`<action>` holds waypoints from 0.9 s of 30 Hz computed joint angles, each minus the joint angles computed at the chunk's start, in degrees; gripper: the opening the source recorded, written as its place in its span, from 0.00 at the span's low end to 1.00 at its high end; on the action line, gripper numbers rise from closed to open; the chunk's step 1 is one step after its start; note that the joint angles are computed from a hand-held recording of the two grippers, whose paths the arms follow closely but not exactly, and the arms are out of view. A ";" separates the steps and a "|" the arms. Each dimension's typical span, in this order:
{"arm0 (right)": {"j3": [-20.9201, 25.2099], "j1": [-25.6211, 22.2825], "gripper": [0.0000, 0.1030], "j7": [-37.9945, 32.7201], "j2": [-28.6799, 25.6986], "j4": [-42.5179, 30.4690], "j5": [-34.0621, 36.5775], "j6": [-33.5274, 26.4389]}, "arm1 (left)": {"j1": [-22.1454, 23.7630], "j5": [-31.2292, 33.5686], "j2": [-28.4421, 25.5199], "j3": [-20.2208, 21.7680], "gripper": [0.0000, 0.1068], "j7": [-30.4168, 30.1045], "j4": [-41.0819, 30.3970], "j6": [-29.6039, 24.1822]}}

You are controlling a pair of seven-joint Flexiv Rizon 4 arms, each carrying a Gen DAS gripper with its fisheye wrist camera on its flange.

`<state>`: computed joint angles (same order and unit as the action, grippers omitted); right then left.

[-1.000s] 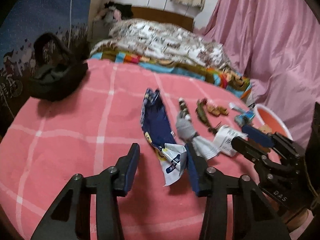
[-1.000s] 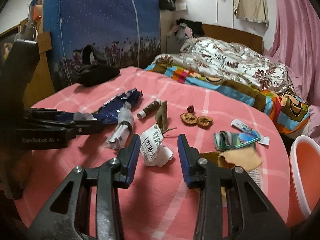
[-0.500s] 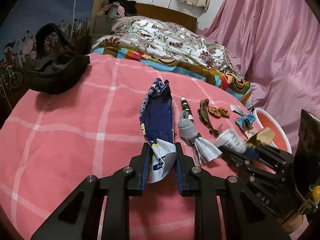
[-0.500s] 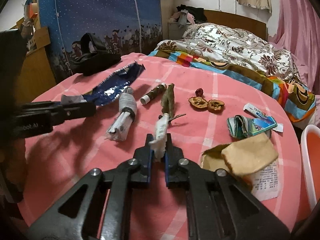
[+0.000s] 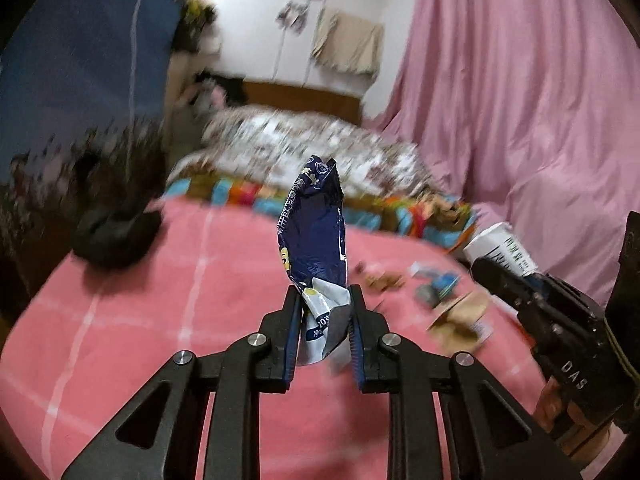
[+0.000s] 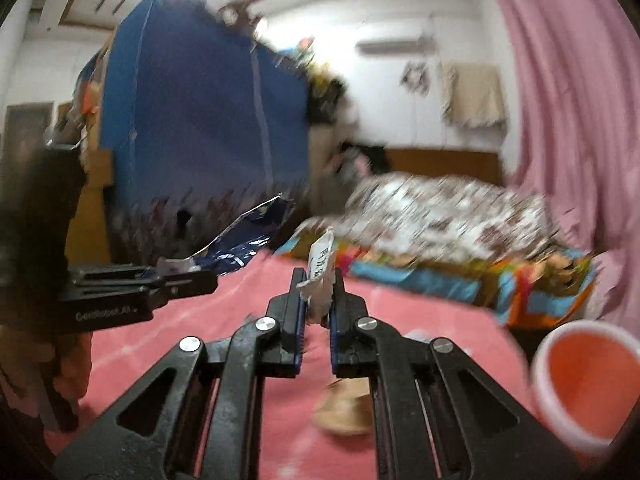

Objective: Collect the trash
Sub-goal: 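Carry both items to the orange bucket and open both tools over it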

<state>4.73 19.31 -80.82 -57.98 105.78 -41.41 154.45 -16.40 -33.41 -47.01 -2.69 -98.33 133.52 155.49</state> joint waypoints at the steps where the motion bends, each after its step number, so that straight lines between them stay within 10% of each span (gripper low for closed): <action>1: 0.02 -0.27 0.17 -0.77 0.15 -0.24 1.68 0.95 | -0.80 0.07 -0.23 0.38 0.17 1.14 -1.25 0.69; 11: -2.42 -3.33 0.17 0.05 0.10 -7.37 13.71 1.96 | -2.66 7.09 -4.92 -2.01 0.18 15.60 -20.48 -1.85; 27: -4.78 -8.19 0.18 8.36 -4.04 -16.62 17.65 -16.93 | -3.61 9.35 -15.15 -4.12 0.18 22.87 -50.10 -35.45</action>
